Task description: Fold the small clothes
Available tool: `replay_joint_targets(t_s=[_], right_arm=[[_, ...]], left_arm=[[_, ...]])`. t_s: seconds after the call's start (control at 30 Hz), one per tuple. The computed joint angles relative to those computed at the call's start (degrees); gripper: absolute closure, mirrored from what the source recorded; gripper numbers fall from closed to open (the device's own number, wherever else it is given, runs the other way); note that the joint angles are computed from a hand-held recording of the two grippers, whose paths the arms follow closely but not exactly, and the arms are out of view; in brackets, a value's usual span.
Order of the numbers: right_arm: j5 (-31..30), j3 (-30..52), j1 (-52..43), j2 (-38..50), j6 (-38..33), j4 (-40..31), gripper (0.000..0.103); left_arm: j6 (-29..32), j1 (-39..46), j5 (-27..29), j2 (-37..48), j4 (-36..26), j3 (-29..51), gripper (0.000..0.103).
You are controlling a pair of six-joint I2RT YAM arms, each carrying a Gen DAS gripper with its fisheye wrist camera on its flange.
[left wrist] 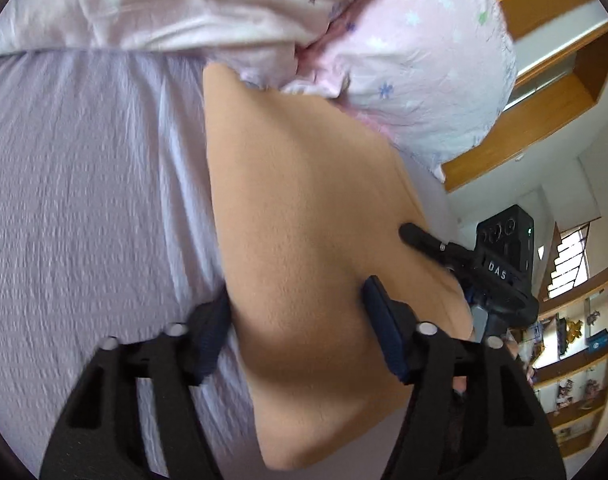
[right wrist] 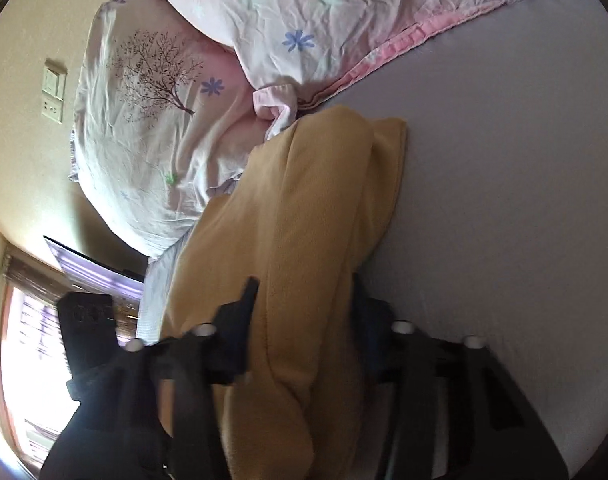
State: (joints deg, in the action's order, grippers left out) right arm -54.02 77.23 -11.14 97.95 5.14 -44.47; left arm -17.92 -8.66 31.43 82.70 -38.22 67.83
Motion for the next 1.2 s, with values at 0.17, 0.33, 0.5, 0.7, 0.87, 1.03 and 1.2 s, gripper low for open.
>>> replay_joint_targets(t_s=[0.17,0.33,0.5,0.7,0.87,1.03,1.2], right_arm=[[-2.42,-2.30,3.76,-5.01,2.19,3.90,0.073],[6.55,-0.27,13.85,-6.11,-1.40,0.15,0.065],[9.61,-2.84,11.76,-9.36,7.74,7.47,0.045],[16.43,5.16,18.24,-0.98,9.85,3.95,0.094],[19.63,8.57,18.72,1.79,12.68,4.67,0.096],[10.15,-2.43,15.80,-13.90,11.58,6.64,0.041],[-1.95,-8.87,16.25,-22.06,4.49,-4.39,0.040]], left_arm=[[3.65,5.71,6.54,-4.52,-1.35,-2.00,0.071],[16.66,17.62,6.51,-16.48,-9.00,-5.29,0.067],[22.54,25.85,3.49,-25.26,-12.51,-8.10,0.065],[21.30,11.70,-4.06,-30.99,-10.66,-11.05,0.053],[22.59,-0.23,-17.31,-30.68,-10.51,-14.02,0.053],[23.57,5.19,-9.54,-32.96,-12.26,-14.40,0.043],[21.27,1.56,-12.78,-34.01,-10.71,-16.07,0.038]])
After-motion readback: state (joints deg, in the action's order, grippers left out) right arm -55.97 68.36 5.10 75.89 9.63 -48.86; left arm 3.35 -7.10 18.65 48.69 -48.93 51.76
